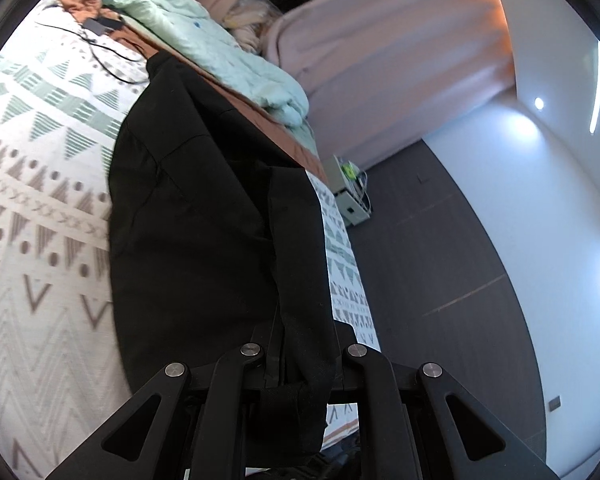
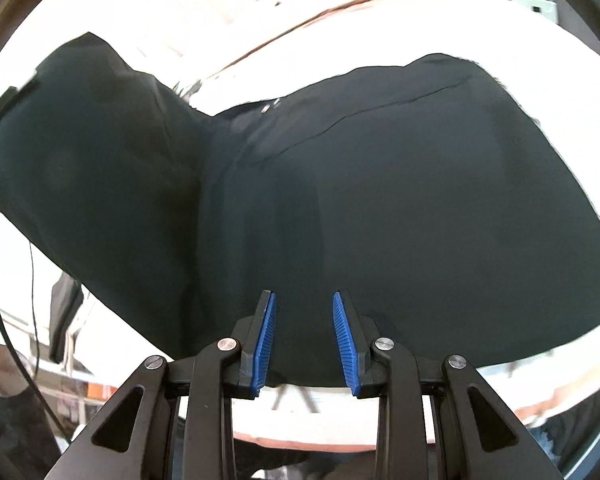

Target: Fold large clothes

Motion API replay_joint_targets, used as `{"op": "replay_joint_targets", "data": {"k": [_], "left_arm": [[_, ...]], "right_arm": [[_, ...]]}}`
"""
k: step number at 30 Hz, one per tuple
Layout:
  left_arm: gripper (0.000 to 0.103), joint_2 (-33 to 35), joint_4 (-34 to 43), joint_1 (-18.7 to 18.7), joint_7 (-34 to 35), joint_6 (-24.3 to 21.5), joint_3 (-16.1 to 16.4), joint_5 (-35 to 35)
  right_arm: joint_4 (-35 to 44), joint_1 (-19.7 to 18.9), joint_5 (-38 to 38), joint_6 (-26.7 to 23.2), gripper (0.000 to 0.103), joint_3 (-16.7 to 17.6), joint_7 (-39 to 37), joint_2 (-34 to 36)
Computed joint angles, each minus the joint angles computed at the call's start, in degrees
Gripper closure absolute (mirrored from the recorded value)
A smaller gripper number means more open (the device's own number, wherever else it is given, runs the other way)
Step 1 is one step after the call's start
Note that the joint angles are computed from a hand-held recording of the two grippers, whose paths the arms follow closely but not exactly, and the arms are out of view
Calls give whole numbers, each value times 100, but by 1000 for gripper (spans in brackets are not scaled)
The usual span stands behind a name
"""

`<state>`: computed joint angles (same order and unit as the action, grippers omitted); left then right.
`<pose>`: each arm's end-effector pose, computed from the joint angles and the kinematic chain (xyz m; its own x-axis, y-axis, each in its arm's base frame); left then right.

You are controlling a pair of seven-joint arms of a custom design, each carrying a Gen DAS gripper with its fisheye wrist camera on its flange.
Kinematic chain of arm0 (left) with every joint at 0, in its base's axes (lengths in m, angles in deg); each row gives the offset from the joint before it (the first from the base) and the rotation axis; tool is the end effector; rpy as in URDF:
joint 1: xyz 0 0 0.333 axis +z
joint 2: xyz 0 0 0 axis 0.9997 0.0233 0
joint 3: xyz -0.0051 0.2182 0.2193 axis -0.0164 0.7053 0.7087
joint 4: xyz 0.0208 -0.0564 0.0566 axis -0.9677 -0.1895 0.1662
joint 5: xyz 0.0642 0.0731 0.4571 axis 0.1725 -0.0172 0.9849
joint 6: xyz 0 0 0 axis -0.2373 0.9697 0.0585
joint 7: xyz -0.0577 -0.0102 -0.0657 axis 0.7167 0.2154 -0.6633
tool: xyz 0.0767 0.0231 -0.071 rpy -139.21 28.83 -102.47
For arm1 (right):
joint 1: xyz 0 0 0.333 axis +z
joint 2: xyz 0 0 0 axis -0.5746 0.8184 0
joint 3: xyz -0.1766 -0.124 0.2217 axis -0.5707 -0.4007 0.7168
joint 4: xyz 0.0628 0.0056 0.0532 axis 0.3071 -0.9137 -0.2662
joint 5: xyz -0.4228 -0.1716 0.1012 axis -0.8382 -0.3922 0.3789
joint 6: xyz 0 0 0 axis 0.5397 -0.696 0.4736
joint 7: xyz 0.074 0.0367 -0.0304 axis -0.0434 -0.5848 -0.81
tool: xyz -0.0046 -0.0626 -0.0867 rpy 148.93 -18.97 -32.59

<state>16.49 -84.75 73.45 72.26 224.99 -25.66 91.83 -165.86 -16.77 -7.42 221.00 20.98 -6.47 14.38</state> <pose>0.4611 -0.2637 0.6438 0.1735 -0.6026 0.7790 -0.5259 -0.7254 -0.4440 0.4753 0.1551 0.4916 0.4306 -0.7849 -0.4456 -0.8578 -0.2025 -0.4723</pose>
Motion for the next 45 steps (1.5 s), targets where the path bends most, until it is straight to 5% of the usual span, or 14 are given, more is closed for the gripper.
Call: {"op": "replay_joint_targets", "data": {"k": [11, 22, 24, 26, 28, 31, 37, 45], "left_arm": [[92, 1818, 1391, -689, 1354, -37, 289, -1101], [91, 2930, 2382, -485, 2327, -619, -296, -1984], [85, 3009, 2459, -442, 2860, -639, -384, -2544], [53, 3041, 2533, -371, 3812, -623, -479, -3562], [42, 2917, 2453, -360, 4652, -457, -548, -4410], [38, 2496, 2060, -360, 3743, -435, -440, -3281], [38, 1257, 829, -233, 2338, -530, -277, -2124], [38, 51, -301, -82, 773, -1271, -239, -950]], "right_arm": [[-30, -684, 35, 28, 72, -460, 179, -169], [-113, -1217, -140, 0, 72, -635, 490, -237], [-122, -1244, -122, -17, 72, -647, 510, -262], [-85, -1219, -14, -61, 72, -716, 447, -241], [-55, -1171, 266, -184, 58, -896, 245, -225], [-7, -1107, 683, -156, 39, -958, 8, -183], [197, -993, 1129, -338, 38, -902, -263, 21], [498, -827, 1489, -477, 38, -650, -375, 528]]}}
